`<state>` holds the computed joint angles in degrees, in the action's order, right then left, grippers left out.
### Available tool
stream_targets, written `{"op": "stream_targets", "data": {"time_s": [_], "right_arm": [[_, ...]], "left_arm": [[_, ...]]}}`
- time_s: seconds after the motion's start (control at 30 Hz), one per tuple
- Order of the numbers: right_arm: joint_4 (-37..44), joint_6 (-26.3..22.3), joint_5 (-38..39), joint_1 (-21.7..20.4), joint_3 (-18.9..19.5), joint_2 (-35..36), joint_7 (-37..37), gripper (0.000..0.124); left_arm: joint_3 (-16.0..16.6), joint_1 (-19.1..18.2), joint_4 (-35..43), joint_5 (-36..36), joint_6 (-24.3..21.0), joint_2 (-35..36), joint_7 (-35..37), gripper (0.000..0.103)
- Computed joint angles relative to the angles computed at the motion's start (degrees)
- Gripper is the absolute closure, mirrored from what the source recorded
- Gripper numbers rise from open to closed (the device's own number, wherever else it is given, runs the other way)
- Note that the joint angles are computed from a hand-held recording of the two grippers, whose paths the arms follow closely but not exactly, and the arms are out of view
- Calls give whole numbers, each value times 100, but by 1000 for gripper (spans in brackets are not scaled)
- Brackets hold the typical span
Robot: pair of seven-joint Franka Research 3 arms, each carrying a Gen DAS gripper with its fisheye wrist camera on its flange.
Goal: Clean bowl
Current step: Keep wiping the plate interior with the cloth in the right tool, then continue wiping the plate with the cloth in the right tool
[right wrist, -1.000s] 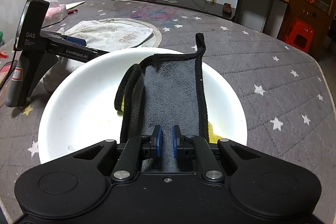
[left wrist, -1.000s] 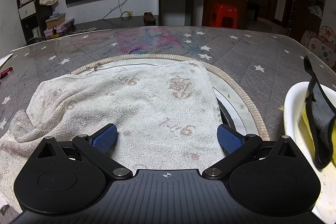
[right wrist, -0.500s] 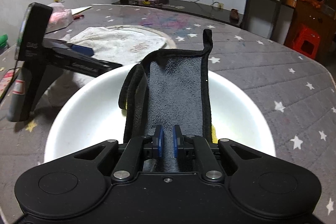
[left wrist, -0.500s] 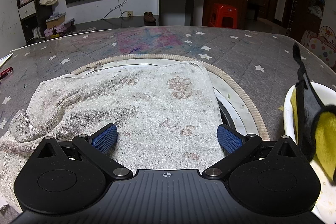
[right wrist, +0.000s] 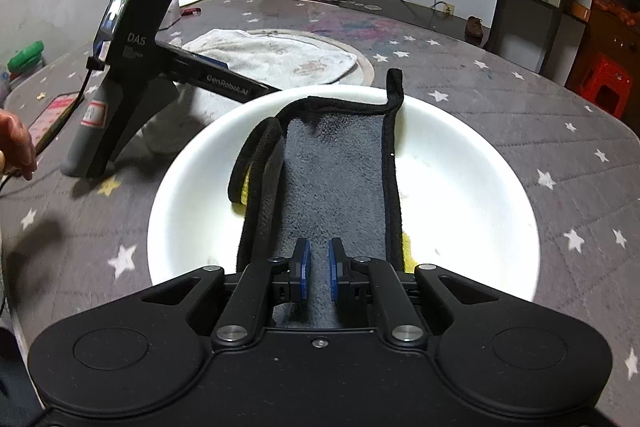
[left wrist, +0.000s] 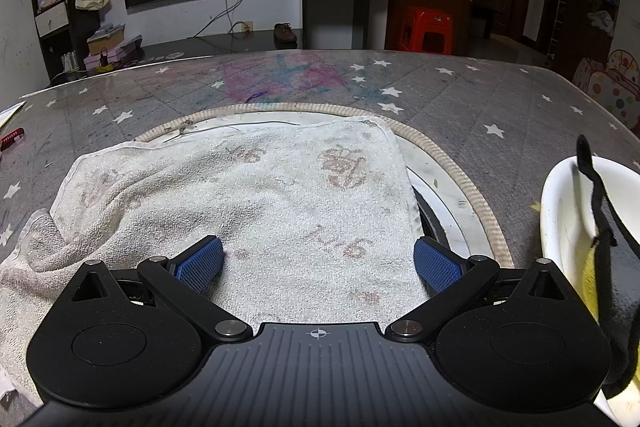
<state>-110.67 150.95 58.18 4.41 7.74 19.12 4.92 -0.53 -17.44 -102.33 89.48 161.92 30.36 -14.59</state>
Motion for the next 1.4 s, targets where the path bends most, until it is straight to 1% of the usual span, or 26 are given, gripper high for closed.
{"op": "stream_targets", "data": {"time_s": [0.1,0.27,0.37,0.53,0.73,0.83,0.9,1.0,1.4], "right_arm": [[11,119,-31,9,-29,17,92,114],[208,523,-53,20,21,230,251,114],[470,716,-120,21,89,468,449,114],[878,888,-300,-13,240,823,720,114],[1214,927,-532,-77,416,1104,1033,113],[1203,937,-569,-153,503,1103,1012,113],[1208,851,-537,-226,542,1101,1020,113],[1194,771,-503,-276,546,1073,1018,113],[1094,823,-477,-232,509,994,980,113]], "left_arm": [[2,-2,-2,-1,0,-1,0,0],[5,-8,15,-14,-2,12,10,0],[4,-8,15,-14,-3,13,10,0],[9,-8,3,-6,2,3,2,0],[7,-13,23,-21,-4,20,14,0],[7,-12,22,-19,-3,18,12,0],[11,-10,3,-6,3,3,1,0],[11,-14,17,-17,0,15,10,0],[13,-17,21,-20,0,17,12,0]]}}
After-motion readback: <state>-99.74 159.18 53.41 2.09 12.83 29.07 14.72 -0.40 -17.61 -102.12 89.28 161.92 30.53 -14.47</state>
